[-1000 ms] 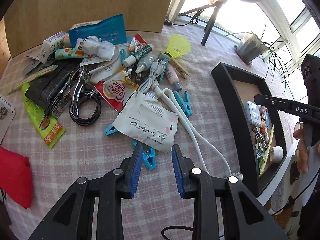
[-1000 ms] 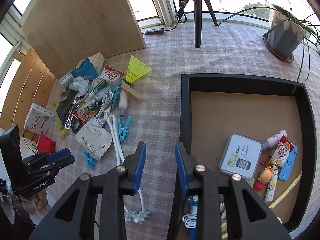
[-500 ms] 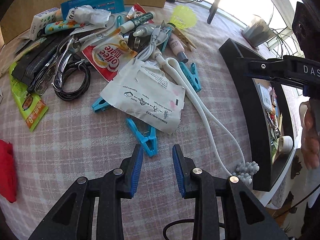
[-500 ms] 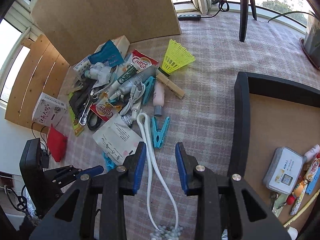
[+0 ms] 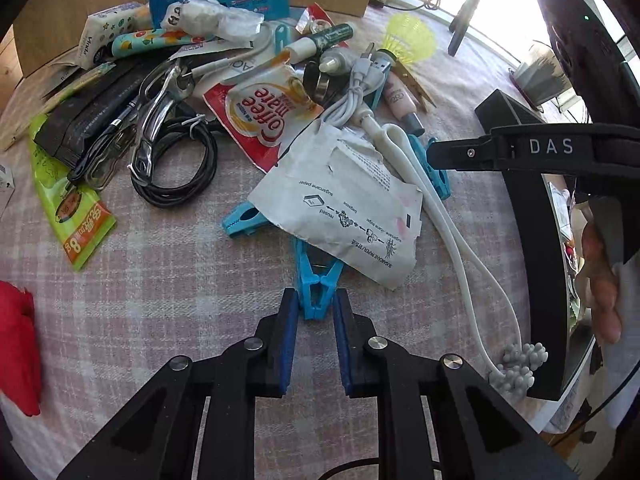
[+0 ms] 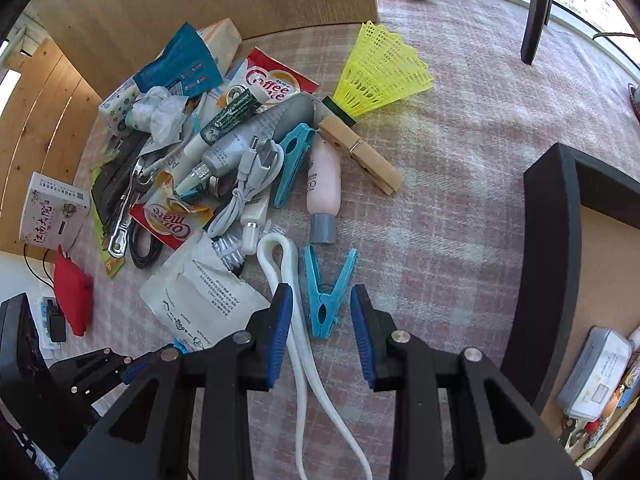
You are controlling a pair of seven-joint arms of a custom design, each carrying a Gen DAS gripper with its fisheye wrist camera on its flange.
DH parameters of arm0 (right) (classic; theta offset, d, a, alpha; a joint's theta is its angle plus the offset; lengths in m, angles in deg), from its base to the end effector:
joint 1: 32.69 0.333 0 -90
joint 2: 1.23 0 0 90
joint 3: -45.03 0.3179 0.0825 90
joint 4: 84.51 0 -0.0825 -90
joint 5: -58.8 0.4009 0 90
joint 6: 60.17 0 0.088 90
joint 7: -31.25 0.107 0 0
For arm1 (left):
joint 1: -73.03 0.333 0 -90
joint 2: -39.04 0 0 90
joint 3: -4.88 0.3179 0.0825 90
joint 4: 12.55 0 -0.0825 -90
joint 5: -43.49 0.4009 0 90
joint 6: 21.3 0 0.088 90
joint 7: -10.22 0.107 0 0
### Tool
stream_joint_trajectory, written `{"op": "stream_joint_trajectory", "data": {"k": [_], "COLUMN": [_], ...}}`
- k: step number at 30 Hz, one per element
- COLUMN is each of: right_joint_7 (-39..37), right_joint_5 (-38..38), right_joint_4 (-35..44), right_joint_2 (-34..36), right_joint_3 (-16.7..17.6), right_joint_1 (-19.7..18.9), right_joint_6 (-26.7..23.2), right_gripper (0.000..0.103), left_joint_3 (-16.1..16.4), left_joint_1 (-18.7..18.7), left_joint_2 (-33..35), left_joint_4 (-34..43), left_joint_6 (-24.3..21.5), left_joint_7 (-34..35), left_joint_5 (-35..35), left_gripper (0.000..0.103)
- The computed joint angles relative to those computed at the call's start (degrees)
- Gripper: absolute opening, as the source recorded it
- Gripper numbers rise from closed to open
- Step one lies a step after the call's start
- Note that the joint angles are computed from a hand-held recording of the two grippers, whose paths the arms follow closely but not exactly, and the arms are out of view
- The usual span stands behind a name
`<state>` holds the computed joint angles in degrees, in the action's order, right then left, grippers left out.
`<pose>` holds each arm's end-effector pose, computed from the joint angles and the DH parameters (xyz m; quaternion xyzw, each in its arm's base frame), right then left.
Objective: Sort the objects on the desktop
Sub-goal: 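Grasp a blue clothespin with the left gripper while the right grasps a teal clothespin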
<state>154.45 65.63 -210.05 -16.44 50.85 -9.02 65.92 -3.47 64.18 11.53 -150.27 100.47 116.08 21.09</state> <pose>0.4446 0.2598 0.5198 -0.6561 0.7412 0.0057 0.1420 0.4150 -0.1509 0.5045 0.5468 -0.8192 0.1703 0.0304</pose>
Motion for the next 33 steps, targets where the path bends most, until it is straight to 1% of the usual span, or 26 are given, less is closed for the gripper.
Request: {"op": "stream_joint_trajectory", "data": {"k": [3,6,7,8,12,21,22,23,26,29,30,32,33], "right_joint_7": [-0.33,0.58,0.61,0.22,-0.6,0.64,1.0,1.37,2.51,4.19,5.18,5.67,6.36], "right_joint_5": [0.07,-2.01,-2.03,-1.22,0.34,3.2,3.1,2.96,2.55,0.73,-0.37,-2.67,-3.7], "right_joint_4": [0.41,0.77,0.9,0.69,-2.36,-11.07,-11.84,-12.54,-14.48,-15.78,-15.66,-16.32,-16.05], "right_joint_2": [0.88,1.28,1.48,1.48,-1.14,-11.25,-12.49,-13.72,-17.69,-22.0,-23.42,-27.23,-28.03], "right_joint_3": [0.05,0.65,0.6,0.34,-0.11,-1.55,-1.65,-1.77,-2.25,-2.09,-1.63,-2.05,-1.88], "right_joint_1": [0.04,-0.21,-0.19,-0.07,0.19,0.5,0.45,0.38,0.14,-0.73,-1.19,-2.35,-3.0], "right_joint_6": [-0.11,-0.08,-0.6,-0.83,0.57,3.73,3.87,3.92,3.97,3.14,2.12,-0.54,-1.36], "right_gripper": [0.03,0.029,0.027,0.021,0.021,0.021,0.021,0.021,0.021,0.021,0.021,0.021,0.021], "left_joint_3": [0.05,-0.22,-0.14,0.01,1.34,3.49,3.62,2.97,3.55,3.45,3.31,2.45,1.96], "left_joint_1": [0.23,0.05,-0.1,-0.2,0.02,2.58,2.87,2.78,2.82,2.13,1.72,0.47,-0.24], "left_joint_2": [0.72,0.81,1.03,0.9,-0.12,-3.55,-3.96,-3.49,-4.21,-4.98,-5.0,-4.35,-3.94], "left_joint_4": [0.5,0.47,0.52,0.37,-0.5,-1.96,-1.96,-1.69,-1.01,-0.04,0.41,1.61,2.25], "left_joint_6": [0.14,1.19,1.57,1.69,0.92,-1.57,-1.73,-0.91,-1.65,-2.01,-2.17,-1.97,-1.93], "left_joint_7": [-0.72,-0.16,0.21,0.49,1.43,3.09,3.25,2.72,3.01,4.03,4.39,5.14,5.46], "left_joint_5": [-0.19,0.25,0.08,-0.14,-1.75,-2.89,-2.92,-3.3,-4.28,-5.22,-5.61,-6.38,-6.7], "left_gripper": [0.018,0.017,0.017,0.017,0.015,0.015,0.015,0.015,0.015,0.015,0.015,0.015,0.015]}}
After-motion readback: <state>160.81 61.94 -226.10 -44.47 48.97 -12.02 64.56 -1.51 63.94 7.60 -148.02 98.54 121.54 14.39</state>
